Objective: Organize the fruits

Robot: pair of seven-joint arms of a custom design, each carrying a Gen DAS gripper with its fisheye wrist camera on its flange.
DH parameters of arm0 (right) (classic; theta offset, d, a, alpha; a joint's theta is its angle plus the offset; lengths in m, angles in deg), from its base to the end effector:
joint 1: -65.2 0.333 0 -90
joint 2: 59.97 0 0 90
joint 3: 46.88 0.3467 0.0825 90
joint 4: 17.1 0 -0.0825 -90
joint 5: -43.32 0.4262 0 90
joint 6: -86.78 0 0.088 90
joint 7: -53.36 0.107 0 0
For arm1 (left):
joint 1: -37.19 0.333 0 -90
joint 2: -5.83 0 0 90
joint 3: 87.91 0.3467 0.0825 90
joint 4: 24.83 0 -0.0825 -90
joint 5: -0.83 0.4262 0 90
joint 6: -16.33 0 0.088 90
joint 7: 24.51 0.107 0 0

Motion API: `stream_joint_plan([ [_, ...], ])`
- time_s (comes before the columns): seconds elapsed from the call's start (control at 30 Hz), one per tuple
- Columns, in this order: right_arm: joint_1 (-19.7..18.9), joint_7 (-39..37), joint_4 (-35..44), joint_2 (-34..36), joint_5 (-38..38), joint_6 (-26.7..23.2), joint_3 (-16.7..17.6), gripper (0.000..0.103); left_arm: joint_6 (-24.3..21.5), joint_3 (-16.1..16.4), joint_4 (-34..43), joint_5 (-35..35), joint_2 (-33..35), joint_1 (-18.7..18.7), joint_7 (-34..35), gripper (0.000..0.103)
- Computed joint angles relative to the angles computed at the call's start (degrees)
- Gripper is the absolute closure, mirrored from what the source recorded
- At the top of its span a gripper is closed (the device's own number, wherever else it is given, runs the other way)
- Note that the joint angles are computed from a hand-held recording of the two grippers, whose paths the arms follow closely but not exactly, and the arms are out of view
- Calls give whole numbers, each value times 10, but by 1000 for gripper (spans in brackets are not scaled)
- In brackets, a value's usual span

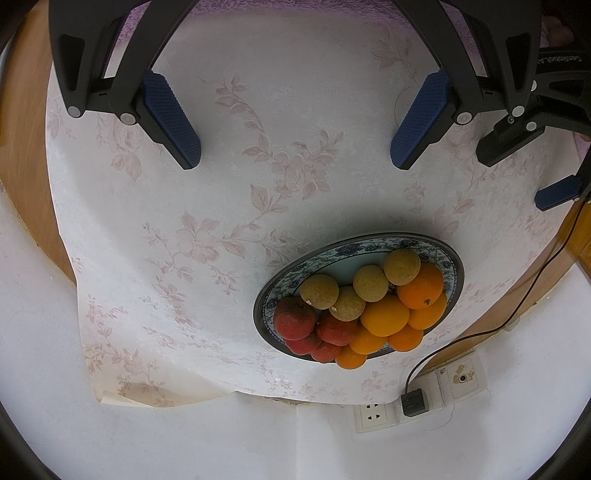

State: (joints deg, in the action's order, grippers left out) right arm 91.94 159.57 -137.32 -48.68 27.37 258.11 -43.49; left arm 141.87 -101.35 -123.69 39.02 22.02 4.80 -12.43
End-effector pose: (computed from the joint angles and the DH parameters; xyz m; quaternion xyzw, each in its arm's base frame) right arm 0.5592 0.3452 0.4087 -0.8072 0.4800 -0.1825 0.2911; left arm 0.5176 -0.4801 0.4585 -0.7555 0.5971 -0.1633 0.2147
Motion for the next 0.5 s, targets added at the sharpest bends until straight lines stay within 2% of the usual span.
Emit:
stream_joint_plan([
  [0.5,0,0,0,0,0,0,0,0,-1,0,1,1,1,-1,0,0],
])
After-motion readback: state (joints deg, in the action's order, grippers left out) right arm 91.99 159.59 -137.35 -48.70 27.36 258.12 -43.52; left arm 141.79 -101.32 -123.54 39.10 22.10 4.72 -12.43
